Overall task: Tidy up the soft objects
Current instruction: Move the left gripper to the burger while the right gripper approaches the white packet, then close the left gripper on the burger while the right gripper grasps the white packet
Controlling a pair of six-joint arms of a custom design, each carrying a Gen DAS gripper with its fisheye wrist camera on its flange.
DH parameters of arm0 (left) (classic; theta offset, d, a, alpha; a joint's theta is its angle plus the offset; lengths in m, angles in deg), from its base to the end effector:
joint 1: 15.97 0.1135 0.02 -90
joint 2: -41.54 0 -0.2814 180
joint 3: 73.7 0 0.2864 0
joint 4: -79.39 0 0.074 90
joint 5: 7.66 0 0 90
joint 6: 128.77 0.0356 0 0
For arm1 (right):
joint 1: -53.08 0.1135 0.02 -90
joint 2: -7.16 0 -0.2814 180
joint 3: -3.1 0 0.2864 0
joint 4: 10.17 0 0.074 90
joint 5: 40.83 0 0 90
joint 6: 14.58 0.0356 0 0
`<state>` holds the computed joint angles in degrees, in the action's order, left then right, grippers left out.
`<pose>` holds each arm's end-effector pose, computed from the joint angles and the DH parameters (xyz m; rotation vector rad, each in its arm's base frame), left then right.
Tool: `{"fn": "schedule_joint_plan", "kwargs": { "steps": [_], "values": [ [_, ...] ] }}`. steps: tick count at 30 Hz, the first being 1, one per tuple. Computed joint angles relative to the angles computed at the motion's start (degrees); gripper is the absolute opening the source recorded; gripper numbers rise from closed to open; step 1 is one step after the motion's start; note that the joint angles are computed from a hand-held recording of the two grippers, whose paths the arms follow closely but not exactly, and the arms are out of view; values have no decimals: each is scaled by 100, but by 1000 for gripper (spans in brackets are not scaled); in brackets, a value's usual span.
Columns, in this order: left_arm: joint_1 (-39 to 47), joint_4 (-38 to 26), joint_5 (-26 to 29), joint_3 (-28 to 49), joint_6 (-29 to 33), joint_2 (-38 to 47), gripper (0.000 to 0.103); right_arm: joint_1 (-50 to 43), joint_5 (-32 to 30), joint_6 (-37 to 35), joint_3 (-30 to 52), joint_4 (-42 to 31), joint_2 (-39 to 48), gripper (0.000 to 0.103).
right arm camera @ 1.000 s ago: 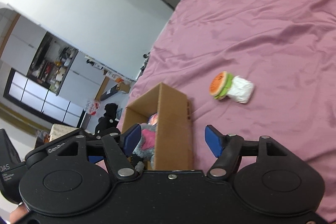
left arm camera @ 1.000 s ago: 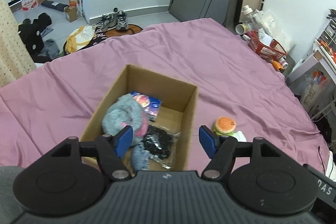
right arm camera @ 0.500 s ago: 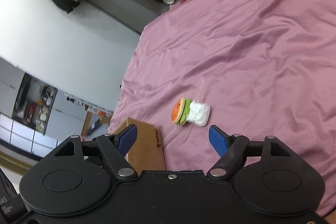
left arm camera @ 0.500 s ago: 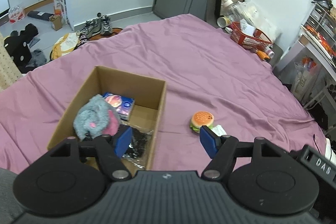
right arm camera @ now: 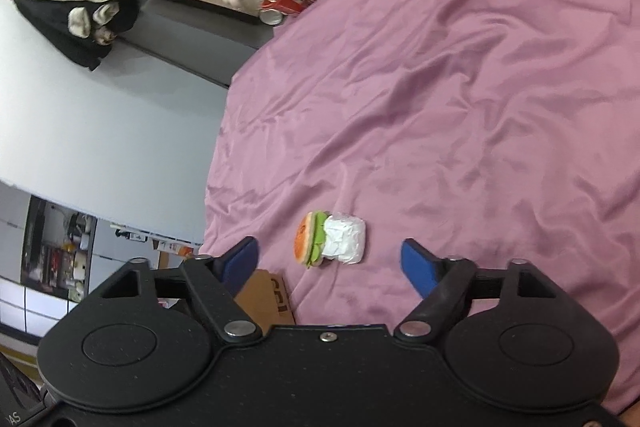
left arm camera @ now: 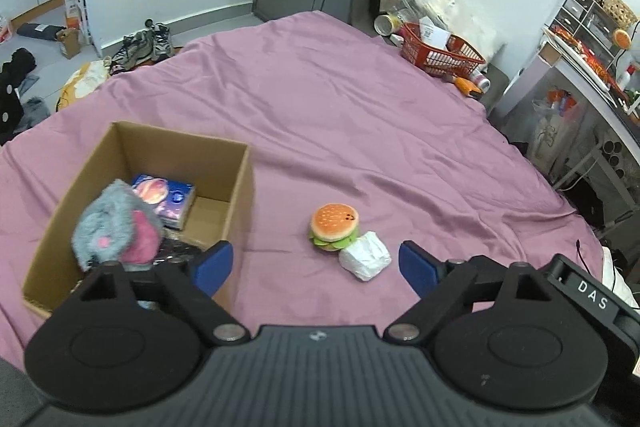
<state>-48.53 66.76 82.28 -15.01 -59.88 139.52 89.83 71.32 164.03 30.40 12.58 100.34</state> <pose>0.2936 -0.1874 0.1245 0.2509 2.5076 -0.3914 0.1929 0.1273 0.0599 1.2061 2.0250 0.6935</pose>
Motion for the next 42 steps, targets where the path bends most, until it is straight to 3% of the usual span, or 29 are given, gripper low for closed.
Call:
{"fn": "schedule_joint_plan", "kwargs": {
  "steps": [2, 4, 11, 22, 27, 32, 42],
  "values": [
    [-57, -20, -46, 150, 0, 188, 95, -79, -79, 75, -13, 247, 208, 84],
    [-62, -26, -31, 287, 19, 368, 95, -176, -192, 103, -2, 487, 423, 88],
    [27, 3, 204, 699, 9, 963, 95, -355, -341, 132, 275, 1010, 1190, 87],
    [104, 237, 361, 1131, 3, 1768, 91, -638, -741, 207, 443, 1830, 2091, 62],
    [67, 227, 454, 1368, 31, 2004, 83, -773, -895, 225, 513, 2167, 2406, 55],
    [74, 28, 539, 1725, 22, 2313, 67, -870, -1045, 194, 637, 2305, 2638, 48],
    [131, -235, 635, 2399, -66, 2981, 63, -998, -1313, 228, 1006, 2256, 3072, 40]
  ]
}}
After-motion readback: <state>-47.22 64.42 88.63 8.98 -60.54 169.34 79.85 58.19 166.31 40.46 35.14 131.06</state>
